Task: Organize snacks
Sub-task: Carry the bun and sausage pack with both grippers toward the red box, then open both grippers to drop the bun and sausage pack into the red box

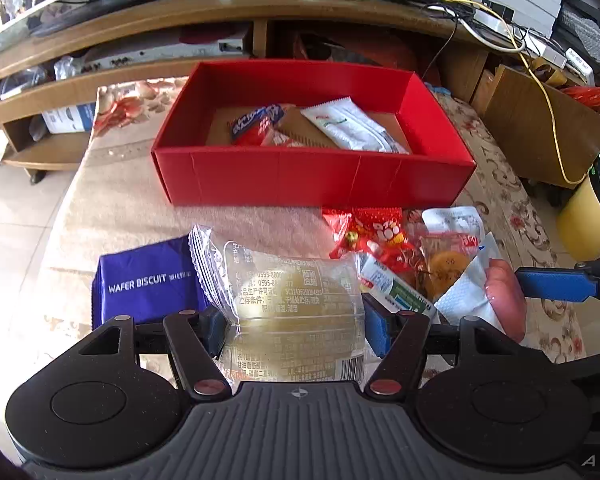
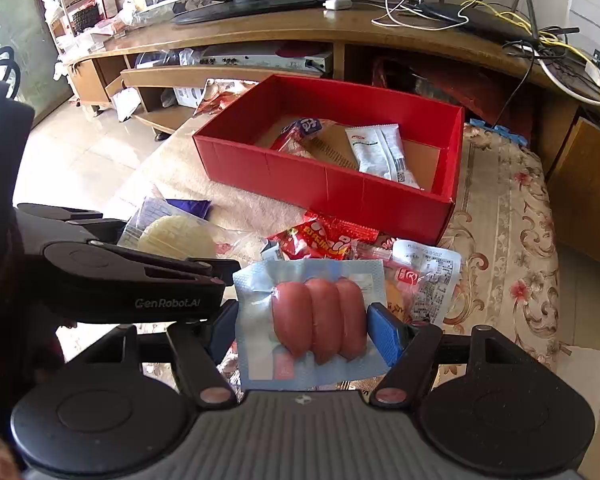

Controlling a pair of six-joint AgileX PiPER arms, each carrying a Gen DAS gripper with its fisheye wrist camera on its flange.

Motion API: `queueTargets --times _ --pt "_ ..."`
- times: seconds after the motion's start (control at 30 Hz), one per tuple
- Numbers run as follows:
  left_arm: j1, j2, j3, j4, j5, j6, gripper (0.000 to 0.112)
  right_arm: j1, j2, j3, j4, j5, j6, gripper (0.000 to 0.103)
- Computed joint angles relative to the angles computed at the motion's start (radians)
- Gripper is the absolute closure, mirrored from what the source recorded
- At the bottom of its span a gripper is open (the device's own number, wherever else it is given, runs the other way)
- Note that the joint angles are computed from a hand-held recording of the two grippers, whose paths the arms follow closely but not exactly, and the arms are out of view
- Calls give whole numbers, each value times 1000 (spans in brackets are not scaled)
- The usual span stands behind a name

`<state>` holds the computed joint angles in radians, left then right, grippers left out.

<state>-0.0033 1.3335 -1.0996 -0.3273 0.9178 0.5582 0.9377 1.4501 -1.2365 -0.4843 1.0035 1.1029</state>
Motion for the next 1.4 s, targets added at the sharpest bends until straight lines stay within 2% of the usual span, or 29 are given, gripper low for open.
queueTargets --times 0.5,0.8,1.03,1.37,1.4 --pt "-42 14 -56 4 -30 -33 41 -12 18 -50 -55 41 29 35" --pt "-75 61 -130 15 -47 -68 43 -67 40 -107 -72 46 -2 35" --pt "-113 133 -240 41 -59 -116 43 -145 72 -170 -69 28 -47 35" --pt "-143 301 -454 83 -56 -217 43 -292 181 -311 0 -26 -182 35" --pt "-142 318 -476 79 -51 -222 41 -312 187 -313 39 -63 -217 35"
